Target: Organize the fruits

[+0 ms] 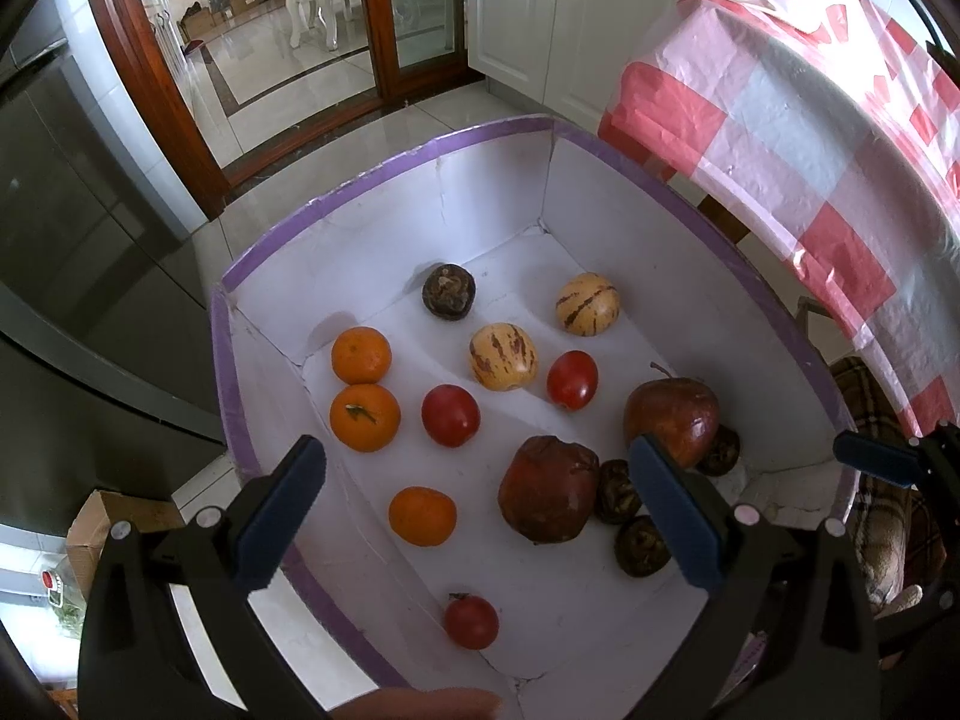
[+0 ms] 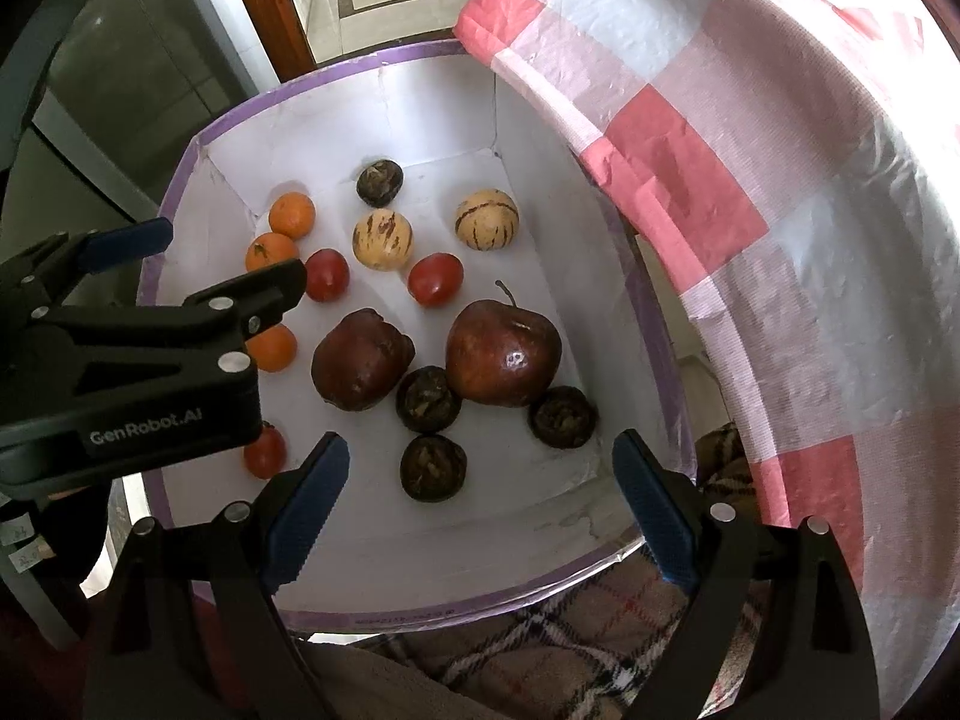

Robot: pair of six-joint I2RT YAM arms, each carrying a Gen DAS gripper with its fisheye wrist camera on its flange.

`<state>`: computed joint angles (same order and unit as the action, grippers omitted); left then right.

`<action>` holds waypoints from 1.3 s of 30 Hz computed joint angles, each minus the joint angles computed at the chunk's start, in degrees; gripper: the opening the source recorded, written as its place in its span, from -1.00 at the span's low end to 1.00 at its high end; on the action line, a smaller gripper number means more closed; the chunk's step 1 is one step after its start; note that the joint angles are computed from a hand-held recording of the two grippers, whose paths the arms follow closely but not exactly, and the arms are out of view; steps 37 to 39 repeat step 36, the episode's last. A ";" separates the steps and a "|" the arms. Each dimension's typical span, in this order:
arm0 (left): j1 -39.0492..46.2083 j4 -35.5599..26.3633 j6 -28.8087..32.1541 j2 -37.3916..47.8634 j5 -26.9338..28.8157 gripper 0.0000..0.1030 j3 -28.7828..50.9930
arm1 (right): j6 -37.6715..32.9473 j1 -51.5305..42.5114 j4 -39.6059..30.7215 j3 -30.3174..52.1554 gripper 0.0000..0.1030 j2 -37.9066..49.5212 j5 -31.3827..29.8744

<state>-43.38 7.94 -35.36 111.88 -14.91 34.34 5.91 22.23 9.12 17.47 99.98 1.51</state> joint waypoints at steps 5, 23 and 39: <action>0.11 0.40 -0.15 0.44 0.15 0.97 0.03 | 0.17 0.24 0.10 0.16 0.68 0.43 0.06; 0.61 0.53 0.10 0.63 0.59 0.97 -0.15 | 0.20 0.15 0.39 0.22 0.69 0.84 0.01; 2.36 -1.50 1.17 -0.41 0.19 0.97 0.00 | 0.16 0.66 1.00 -1.11 0.69 -1.16 -0.07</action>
